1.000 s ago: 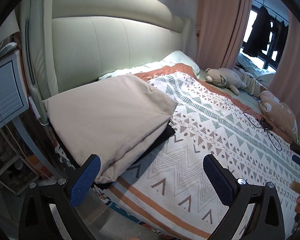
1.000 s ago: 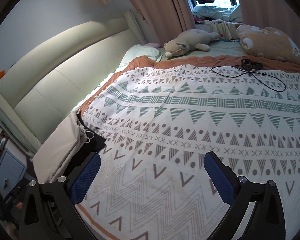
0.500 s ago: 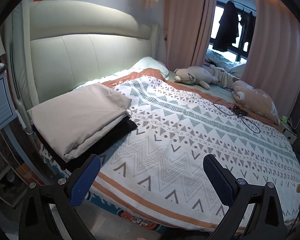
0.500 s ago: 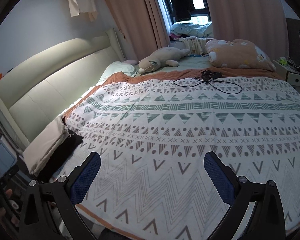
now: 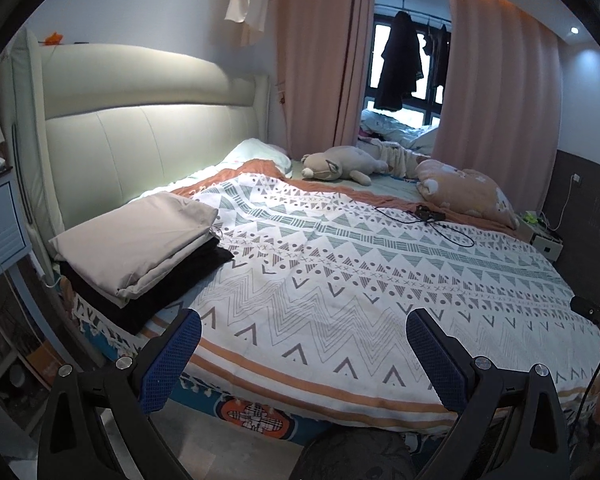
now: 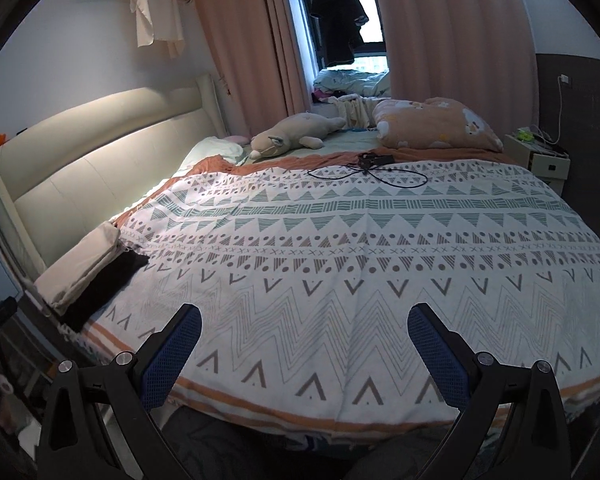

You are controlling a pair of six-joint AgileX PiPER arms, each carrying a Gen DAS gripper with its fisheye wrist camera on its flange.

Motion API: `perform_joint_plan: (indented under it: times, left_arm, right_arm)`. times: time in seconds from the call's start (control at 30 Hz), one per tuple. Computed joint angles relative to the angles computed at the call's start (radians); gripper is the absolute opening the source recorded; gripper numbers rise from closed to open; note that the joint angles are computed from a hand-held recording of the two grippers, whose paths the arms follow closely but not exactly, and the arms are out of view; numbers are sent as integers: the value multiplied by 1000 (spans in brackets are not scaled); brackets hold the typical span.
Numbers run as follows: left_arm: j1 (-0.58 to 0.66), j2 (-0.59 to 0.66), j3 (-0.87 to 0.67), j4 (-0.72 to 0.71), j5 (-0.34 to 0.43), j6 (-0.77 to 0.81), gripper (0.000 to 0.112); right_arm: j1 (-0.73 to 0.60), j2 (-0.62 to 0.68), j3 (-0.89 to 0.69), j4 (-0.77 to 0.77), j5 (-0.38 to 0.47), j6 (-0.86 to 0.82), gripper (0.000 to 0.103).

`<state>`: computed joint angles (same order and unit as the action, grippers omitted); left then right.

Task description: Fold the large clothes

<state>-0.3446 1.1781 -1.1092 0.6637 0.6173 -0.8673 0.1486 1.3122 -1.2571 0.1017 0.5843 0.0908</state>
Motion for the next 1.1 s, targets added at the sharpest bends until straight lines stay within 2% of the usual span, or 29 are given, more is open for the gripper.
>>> perform_joint_plan:
  times: [0.23, 0.43, 0.63, 0.8, 1.1]
  left_arm:
    - [-202, -100, 94, 225, 102, -242, 102]
    - [-422, -184, 179, 378, 254, -405, 102]
    - [-602, -236, 259, 472, 365, -510, 102]
    - [-660, -257, 290, 485, 375, -548, 102]
    - [-712, -267, 291, 495, 418, -570, 102]
  right_arm:
    - [-18, -199, 190, -16, -11, -13, 103]
    - [-42, -346, 301, -14, 0, -26, 103]
    - [-67, -478, 383, -14, 38, -24, 103]
    - [-6, -533, 419, -152, 60, 107, 103]
    - [4, -556, 421, -175, 67, 143, 103]
